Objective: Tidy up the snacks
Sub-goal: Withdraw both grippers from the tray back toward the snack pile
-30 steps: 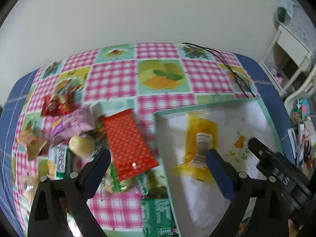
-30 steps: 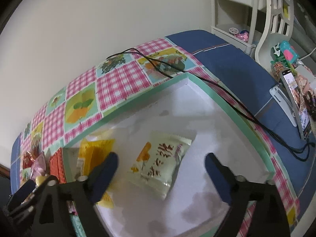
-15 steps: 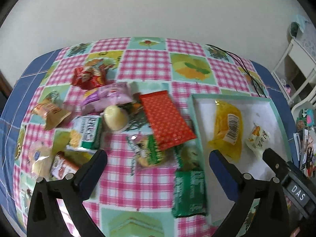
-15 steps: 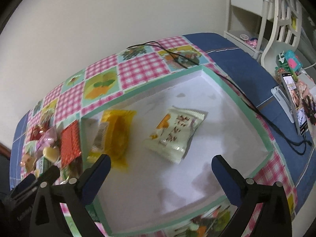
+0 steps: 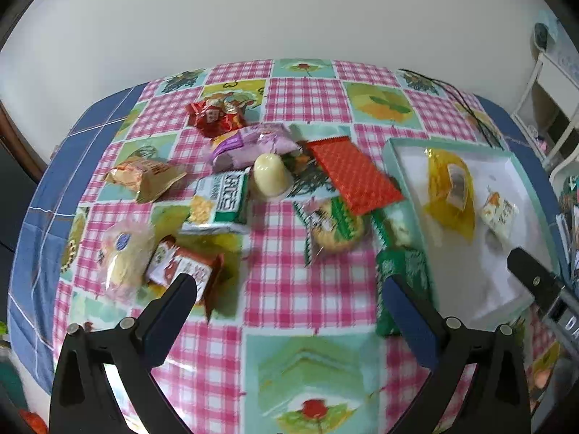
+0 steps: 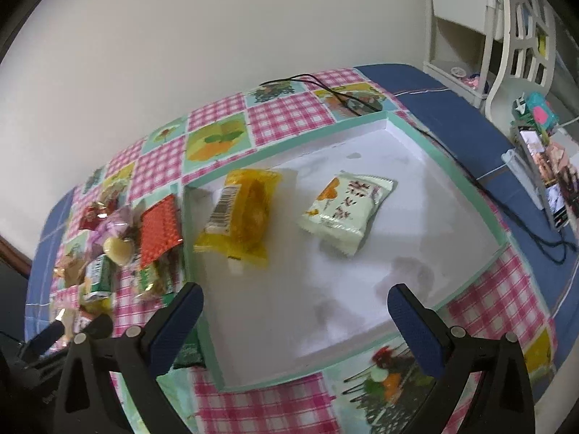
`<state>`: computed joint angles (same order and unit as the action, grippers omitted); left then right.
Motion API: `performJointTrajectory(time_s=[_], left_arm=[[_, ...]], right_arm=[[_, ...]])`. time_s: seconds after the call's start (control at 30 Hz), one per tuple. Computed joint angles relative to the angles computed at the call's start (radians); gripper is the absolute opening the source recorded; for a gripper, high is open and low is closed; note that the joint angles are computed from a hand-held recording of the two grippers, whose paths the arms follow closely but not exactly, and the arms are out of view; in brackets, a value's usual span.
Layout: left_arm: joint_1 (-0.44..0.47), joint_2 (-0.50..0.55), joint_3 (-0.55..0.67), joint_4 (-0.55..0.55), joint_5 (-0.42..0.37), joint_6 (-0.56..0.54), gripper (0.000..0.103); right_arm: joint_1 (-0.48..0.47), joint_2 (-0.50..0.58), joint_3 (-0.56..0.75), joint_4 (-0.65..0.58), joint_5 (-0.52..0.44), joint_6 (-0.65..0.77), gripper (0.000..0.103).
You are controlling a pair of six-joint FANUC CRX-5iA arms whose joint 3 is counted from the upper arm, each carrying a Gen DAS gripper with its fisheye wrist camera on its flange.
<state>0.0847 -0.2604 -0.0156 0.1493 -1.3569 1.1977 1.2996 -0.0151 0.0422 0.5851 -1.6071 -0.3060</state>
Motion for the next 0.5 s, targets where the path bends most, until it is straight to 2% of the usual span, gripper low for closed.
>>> performJointTrajectory(time_s=[0.27,0.5], left_arm=[[0.063,-0.048,-0.026,-0.012,-0.025,-0.058,0.103],[0.131,-0.07,-0.038,-0.006,-0.045,-0.084,0.103]], right_arm=[[0.047,0.012,-0.005,0.053,0.02,0.011,0.103],[0.06,0.057,0.053,0.033,0.011,0.062,0.103]])
